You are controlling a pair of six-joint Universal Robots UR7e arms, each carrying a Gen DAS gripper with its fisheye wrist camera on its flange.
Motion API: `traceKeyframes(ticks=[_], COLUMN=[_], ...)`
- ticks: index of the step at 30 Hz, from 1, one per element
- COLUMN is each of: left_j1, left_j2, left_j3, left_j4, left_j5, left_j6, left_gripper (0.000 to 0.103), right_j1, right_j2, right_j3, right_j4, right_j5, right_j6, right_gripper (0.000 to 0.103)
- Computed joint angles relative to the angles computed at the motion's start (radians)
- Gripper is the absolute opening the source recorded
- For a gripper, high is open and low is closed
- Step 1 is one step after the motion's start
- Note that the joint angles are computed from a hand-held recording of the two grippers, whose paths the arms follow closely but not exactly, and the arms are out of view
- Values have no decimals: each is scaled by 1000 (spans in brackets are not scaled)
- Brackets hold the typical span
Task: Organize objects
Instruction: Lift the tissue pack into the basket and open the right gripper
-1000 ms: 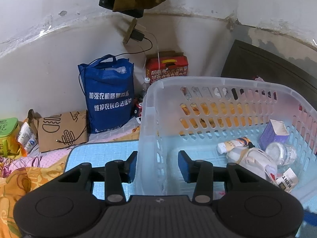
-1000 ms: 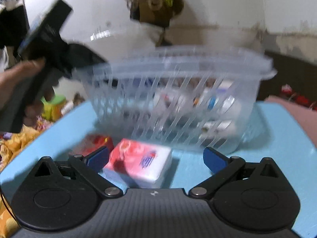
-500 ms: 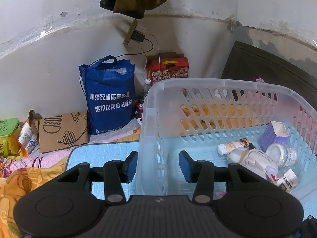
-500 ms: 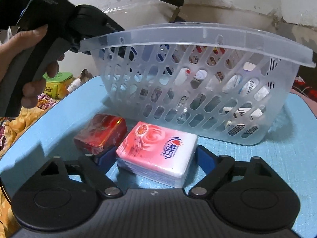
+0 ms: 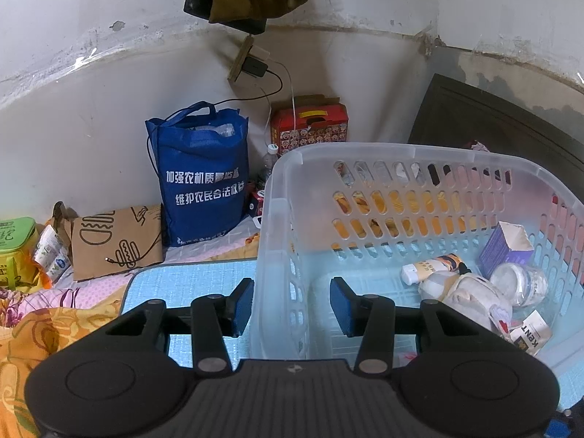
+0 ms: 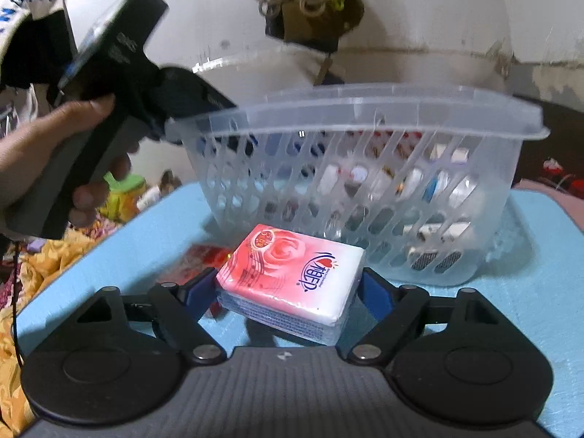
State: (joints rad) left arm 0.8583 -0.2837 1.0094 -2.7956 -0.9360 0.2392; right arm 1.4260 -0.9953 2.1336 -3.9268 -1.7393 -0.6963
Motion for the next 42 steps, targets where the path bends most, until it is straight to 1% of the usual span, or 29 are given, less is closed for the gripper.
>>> traceKeyframes(ticks=[2,3,12,19,23,25,26,31,33,35,37,38,39,41,42], left_j1=[0,1,0,0,0,-2,-2,-4,-5,-4,-3,-3,-3,-2,-2], left_j2=[0,0,0,0,2,5,6,11,12,12,11,11,10,9,11], left_j3=[0,4,8,8,7,2,0,-6,-4,-6,-5,-5,-5,-5,-7], left_j4=[-4,-9,-15,-16,-18,-18,-15,-14,-21,-19,-18,-17,-16,-13,-12], left_j5=[0,-1,-4,-5,-2,2,1,4,5,2,-1,-3,-5,-10,-9], left_j6=[1,2,-3,-3,-2,-1,-2,1,6,3,2,3,3,-1,-4], left_gripper=[50,50,50,50,50,50,50,50,50,50,50,50,50,50,50], right_j1=[-4,-5,-4,-10,-25,-48,-58,-85,-91,-83,-73,-66,-48,-9,13], right_j2=[10,11,8,16,-1,-33,-44,-112,-131,-151,-180,-200,-218,-235,-243], right_j3=[10,11,6,16,40,70,86,177,215,242,255,254,241,192,155], right_j4=[-52,-58,-41,-79,-90,-61,-65,-124,-180,-220,-238,-234,-232,-219,-192], right_j5=[21,28,28,49,104,169,192,254,289,308,335,340,323,271,235], right_j6=[-13,-18,-13,-23,-22,-12,-12,-17,-23,-33,-25,-20,-15,-16,-26], right_gripper=[85,85,85,85,85,85,85,85,85,85,85,85,85,85,85])
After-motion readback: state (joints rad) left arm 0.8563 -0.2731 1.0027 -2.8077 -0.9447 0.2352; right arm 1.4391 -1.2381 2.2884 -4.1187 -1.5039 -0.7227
